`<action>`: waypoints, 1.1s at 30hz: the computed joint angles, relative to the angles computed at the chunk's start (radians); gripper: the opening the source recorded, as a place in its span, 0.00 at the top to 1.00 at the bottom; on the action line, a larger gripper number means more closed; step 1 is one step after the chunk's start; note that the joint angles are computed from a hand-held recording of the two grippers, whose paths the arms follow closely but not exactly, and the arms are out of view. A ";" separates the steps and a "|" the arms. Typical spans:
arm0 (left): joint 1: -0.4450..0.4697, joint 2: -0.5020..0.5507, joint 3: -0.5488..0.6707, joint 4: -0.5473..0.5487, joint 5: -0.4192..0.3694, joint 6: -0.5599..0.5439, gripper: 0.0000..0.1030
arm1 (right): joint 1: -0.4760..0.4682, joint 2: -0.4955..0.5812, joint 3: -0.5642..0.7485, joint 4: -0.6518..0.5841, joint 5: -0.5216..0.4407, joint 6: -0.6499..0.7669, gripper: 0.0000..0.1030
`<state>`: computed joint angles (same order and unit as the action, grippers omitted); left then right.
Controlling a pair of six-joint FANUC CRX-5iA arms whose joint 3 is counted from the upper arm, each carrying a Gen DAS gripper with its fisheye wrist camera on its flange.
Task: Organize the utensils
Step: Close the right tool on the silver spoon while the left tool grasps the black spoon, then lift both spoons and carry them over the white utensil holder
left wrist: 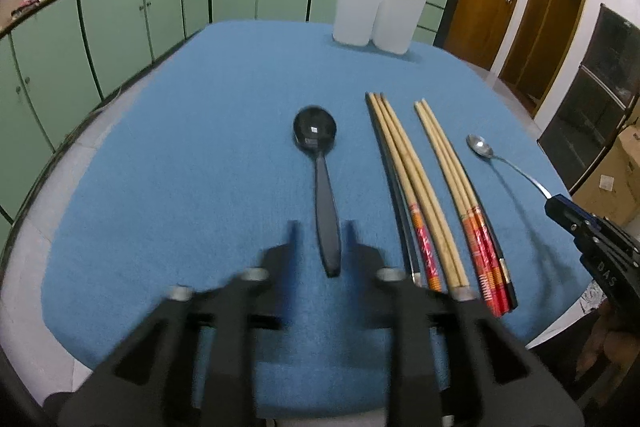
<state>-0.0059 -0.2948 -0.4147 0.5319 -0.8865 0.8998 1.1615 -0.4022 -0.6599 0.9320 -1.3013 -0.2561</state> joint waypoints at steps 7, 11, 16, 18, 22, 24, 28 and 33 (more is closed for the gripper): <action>-0.022 0.025 0.014 -0.034 0.001 0.030 0.68 | -0.007 -0.006 -0.007 0.000 0.009 -0.011 0.90; -0.018 0.022 0.004 -0.023 0.004 0.015 0.88 | -0.008 -0.011 -0.013 -0.002 0.014 -0.022 0.90; -0.010 0.016 -0.002 0.009 -0.009 -0.009 0.89 | -0.005 -0.015 -0.015 0.005 0.012 -0.024 0.90; -0.002 0.004 -0.003 0.021 -0.016 -0.021 0.89 | -0.003 -0.018 -0.015 0.016 0.005 -0.025 0.90; 0.011 -0.016 0.020 0.059 -0.037 -0.031 0.89 | -0.006 -0.018 -0.008 0.030 0.004 -0.014 0.90; 0.014 -0.021 0.031 0.079 -0.039 -0.038 0.89 | -0.010 -0.013 0.000 0.040 0.006 -0.004 0.90; 0.015 -0.016 0.061 0.114 -0.036 -0.057 0.89 | -0.020 -0.011 0.017 0.055 0.007 0.022 0.90; 0.014 0.017 0.105 0.137 -0.041 -0.058 0.90 | -0.048 -0.006 0.050 0.074 0.009 0.081 0.90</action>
<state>0.0085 -0.2776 -0.3096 0.6692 -0.9275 0.8415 1.1135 -0.4085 -0.6104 1.0059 -1.2924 -0.1747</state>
